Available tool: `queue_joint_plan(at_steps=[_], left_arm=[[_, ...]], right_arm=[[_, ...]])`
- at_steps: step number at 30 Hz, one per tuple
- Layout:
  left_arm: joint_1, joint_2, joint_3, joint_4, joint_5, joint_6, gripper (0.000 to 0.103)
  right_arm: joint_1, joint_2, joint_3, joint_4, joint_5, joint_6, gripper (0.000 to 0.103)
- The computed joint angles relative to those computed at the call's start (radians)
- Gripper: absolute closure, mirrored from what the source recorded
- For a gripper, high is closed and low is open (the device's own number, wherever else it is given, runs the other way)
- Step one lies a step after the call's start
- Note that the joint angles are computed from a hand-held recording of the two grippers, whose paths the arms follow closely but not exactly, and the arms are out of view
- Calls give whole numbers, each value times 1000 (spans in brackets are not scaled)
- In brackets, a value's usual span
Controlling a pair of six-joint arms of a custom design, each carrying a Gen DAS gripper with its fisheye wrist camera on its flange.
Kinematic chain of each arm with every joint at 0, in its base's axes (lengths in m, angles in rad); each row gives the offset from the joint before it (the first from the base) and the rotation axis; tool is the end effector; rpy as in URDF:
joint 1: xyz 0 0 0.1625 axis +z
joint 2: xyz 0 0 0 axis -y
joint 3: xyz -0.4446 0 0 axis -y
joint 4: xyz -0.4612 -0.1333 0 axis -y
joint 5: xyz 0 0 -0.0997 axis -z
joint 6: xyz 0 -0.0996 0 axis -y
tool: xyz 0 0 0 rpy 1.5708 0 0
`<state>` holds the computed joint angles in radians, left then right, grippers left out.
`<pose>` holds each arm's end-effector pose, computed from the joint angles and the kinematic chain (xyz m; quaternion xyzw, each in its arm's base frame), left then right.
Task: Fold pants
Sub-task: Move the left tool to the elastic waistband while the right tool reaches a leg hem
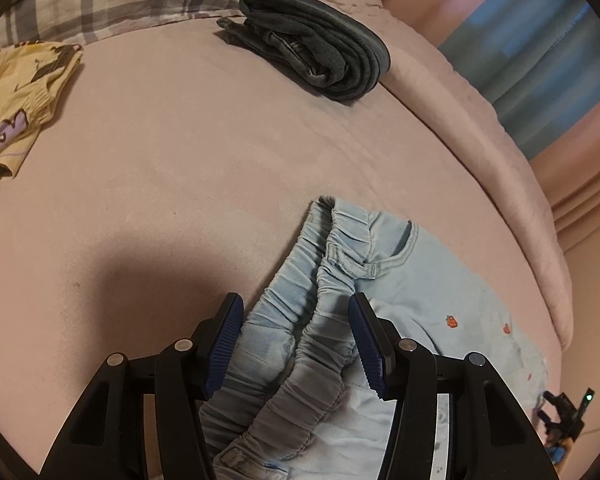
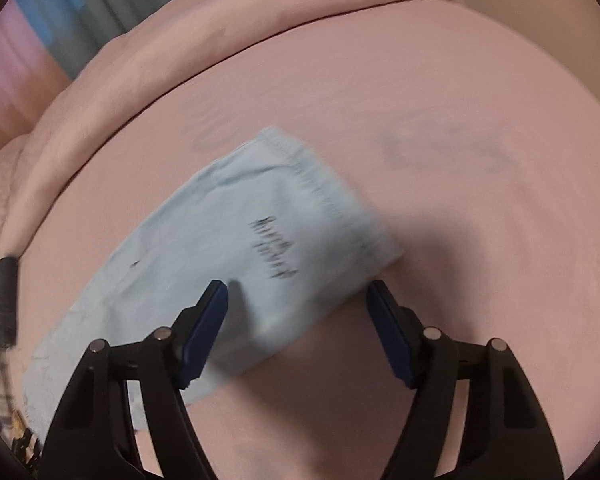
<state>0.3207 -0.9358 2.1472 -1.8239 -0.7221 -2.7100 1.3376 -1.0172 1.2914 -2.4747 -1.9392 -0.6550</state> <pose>-0.3419 -0.3328 -0.0307 -0.3978 0.7292 -0.5024 0.2401 -0.0931 -0.8135 0.3994 0.1402 -0.9259 0.2001 0.2881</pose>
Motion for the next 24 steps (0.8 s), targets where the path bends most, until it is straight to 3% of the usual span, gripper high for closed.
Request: queue_joint_plan(at_steps=[2,7,9,10,12,13,16,19,21,23,24], left_arm=[[5,1,-3,4,0,3,49],[6,-1,5,-10,-3,4,49],[4,-4,12,-20,0,-1,49],[3,-5,15,-24,2,-4,49],[-4,-7,21,-30,6,-1,49],[-7,-7,23,-34,5,-3,49],[-23,-17,28,-34,11,-28,49],[-41,-15,-15,66,42,-36,49],[-44,-19,-38,109,87,-5,49],[-19,-33,-41,69,101,69,49],[-2,-40,-39,35,92,106,49]], right_arm=[[-5,7,-13,-51,-10,-14,29],[-20,44,-77,20,2,15,31],[-25,37,-62,-4,69,-9,81],[-25,40,-65,-6,69,22,84],[-30,35,-87,48,103,136,85],[-30,25,-92,70,126,140,85],[-30,-41,-52,58,183,45,85],[-52,-82,-51,116,193,76,85],[-66,-80,-61,158,130,95,83],[-58,-29,-95,189,-27,91,75],[-54,-15,-105,195,-60,97,74]])
